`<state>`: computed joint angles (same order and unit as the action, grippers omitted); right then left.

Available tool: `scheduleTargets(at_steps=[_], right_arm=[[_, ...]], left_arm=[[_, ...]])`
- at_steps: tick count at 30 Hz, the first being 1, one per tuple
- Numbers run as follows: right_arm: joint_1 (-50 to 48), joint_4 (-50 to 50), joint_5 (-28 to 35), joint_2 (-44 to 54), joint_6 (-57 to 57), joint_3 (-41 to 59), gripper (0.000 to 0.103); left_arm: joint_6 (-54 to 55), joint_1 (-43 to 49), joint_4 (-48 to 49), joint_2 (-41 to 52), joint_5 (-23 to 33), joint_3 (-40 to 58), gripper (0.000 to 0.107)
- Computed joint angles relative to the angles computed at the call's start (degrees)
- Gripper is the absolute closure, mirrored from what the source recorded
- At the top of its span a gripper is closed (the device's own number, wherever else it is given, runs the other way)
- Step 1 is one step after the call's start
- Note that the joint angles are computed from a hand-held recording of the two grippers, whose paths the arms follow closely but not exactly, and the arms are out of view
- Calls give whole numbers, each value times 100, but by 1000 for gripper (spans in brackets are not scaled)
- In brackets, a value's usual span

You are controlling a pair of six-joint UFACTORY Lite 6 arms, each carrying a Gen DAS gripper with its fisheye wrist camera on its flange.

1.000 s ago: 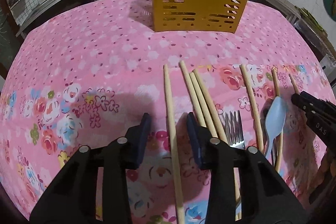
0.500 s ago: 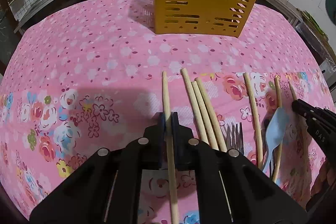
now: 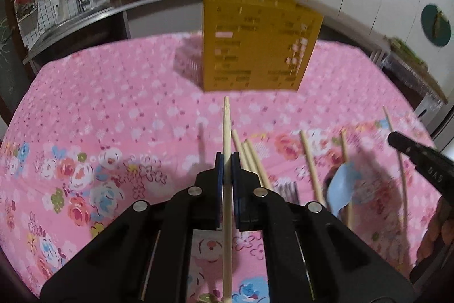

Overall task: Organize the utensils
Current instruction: 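Lift the chopsticks with both tools and carry them toward the yellow basket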

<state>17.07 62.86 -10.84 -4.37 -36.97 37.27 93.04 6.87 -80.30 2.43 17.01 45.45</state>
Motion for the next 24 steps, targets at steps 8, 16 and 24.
scheduleTargets(at_steps=[8,16,24], right_arm=[[110,-74,71,-288,-32,9,97],[172,-748,74,-470,666,-108,97],[140,-559,153,-654,486,-133,97]], left_arm=[[-2,424,69,-339,732,19,103],[-94,666,281,-475,1198,51,103],[-219,819,345,-519,1488,98,103]])
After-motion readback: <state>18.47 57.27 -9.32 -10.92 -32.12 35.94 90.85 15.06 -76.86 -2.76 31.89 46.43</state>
